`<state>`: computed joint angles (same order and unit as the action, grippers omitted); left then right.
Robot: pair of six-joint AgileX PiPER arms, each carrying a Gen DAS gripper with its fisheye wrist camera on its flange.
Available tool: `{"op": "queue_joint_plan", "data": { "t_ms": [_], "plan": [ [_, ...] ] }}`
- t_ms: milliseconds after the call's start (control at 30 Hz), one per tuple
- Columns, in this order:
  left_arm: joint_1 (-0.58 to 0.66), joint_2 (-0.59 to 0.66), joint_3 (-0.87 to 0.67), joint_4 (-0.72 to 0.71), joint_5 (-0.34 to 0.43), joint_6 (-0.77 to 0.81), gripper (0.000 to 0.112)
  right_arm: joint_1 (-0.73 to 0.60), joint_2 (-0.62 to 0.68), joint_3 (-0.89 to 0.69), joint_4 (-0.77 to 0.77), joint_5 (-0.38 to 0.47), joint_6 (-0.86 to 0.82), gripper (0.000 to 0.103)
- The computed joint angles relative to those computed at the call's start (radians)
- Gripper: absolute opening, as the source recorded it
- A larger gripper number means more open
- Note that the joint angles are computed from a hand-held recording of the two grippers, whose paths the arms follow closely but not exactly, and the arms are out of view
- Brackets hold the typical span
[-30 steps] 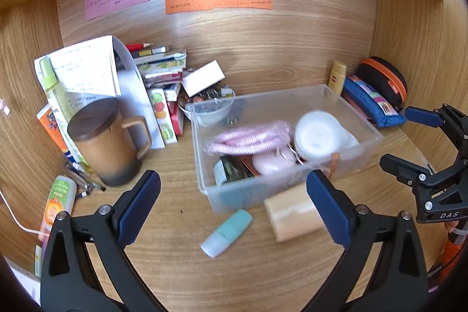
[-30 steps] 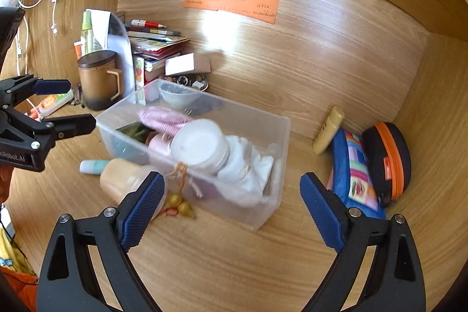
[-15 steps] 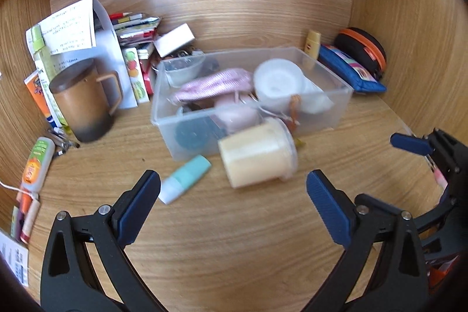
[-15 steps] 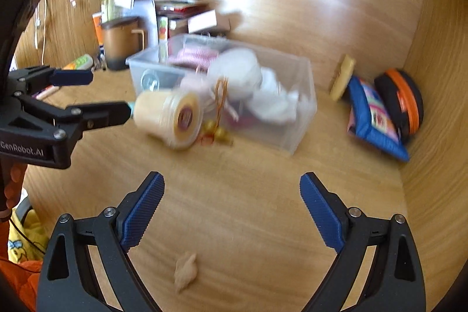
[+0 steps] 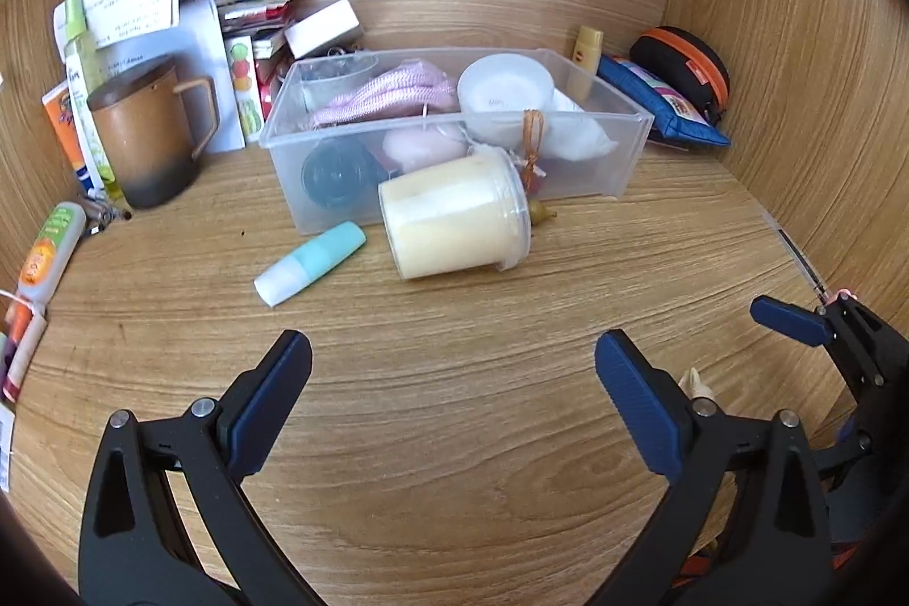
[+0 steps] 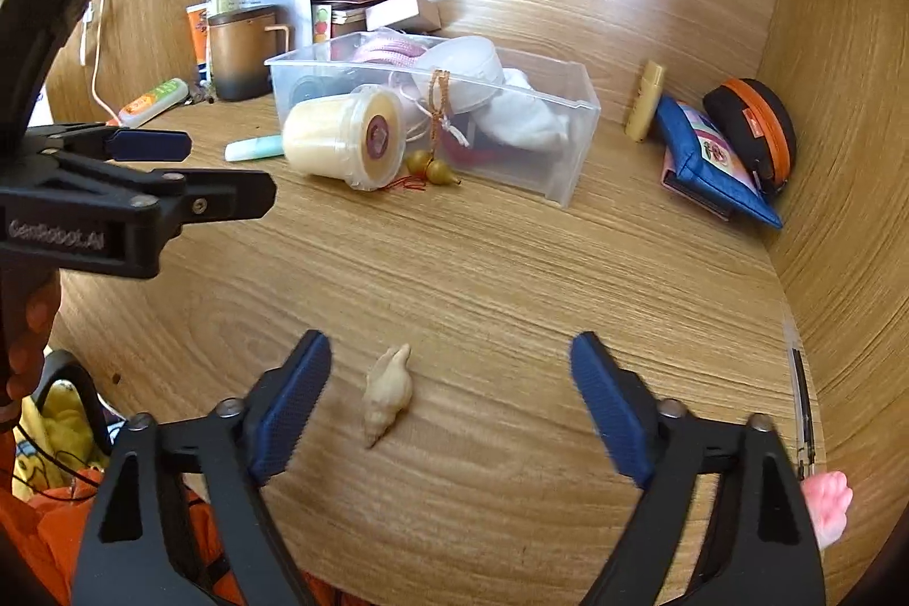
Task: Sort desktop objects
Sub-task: 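Grasp the small beige seashell on the table with the right gripper, then grasp the cream plastic jar with the left gripper while the right gripper holds the seashell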
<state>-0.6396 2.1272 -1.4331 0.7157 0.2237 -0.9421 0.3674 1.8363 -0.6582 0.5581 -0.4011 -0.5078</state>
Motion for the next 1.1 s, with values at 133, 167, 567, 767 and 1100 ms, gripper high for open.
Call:
{"op": "queue_joint_plan", "data": {
  "t_ms": [133, 167, 567, 767, 1100],
  "plan": [
    [0.003, 0.022, -0.036, -0.096, 0.029, 0.079, 0.101, -0.032, 0.007, 0.000, -0.144, 0.041, 0.128, 0.058],
    [0.004, 0.028, -0.047, -0.123, 0.037, 0.103, 0.101, -0.039, 0.010, -0.002, -0.159, 0.052, 0.144, 0.055],
    [0.021, 0.109, -0.206, -0.301, 0.124, 0.279, 0.101, -0.060, 0.024, -0.009, -0.404, 0.088, 0.334, 0.019],
    [0.036, 0.166, -0.324, -0.411, 0.191, 0.397, 0.101, -0.083, 0.028, -0.029, -0.463, 0.102, 0.381, 0.016],
    [0.059, 0.285, -0.563, -0.575, 0.323, 0.542, 0.101, -0.184, 0.019, -0.107, -0.655, 0.126, 0.588, 0.016]
  ]
}}
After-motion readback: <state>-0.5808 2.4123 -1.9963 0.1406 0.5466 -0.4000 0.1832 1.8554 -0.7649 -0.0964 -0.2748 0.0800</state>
